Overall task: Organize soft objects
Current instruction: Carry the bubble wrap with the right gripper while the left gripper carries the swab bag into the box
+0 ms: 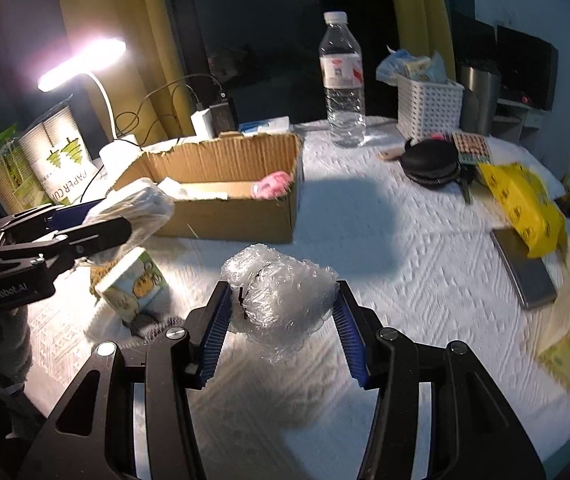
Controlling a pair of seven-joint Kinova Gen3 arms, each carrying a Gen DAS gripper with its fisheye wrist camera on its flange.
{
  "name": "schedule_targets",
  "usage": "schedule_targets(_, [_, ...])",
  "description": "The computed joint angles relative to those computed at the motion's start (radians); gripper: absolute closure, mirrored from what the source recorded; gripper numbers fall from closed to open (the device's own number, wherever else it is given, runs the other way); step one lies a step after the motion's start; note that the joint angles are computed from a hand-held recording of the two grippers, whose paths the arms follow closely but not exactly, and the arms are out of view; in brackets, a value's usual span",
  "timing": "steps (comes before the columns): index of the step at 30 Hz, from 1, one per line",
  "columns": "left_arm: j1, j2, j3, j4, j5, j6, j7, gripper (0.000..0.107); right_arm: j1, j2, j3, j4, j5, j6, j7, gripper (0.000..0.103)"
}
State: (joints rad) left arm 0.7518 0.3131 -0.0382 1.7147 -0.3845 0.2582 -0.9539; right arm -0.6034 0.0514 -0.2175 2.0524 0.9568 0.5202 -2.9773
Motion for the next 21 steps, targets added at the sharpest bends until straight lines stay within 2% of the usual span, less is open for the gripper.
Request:
schedule_targets(10, [-0.107,-0.031,0.015,0.037,0.043,-0.04,-0.059,0.054,-0.031,0.079,0.031,-0.135,-0.033,0.033,0.105,0.049])
schedule_targets(21, [-0.227,0.013,0.058,-0.002,0.154,-0.048,-0.174,0.054,-0.059,0.162,0.105,-0.255,-0.103,0.023,0.226,0.049])
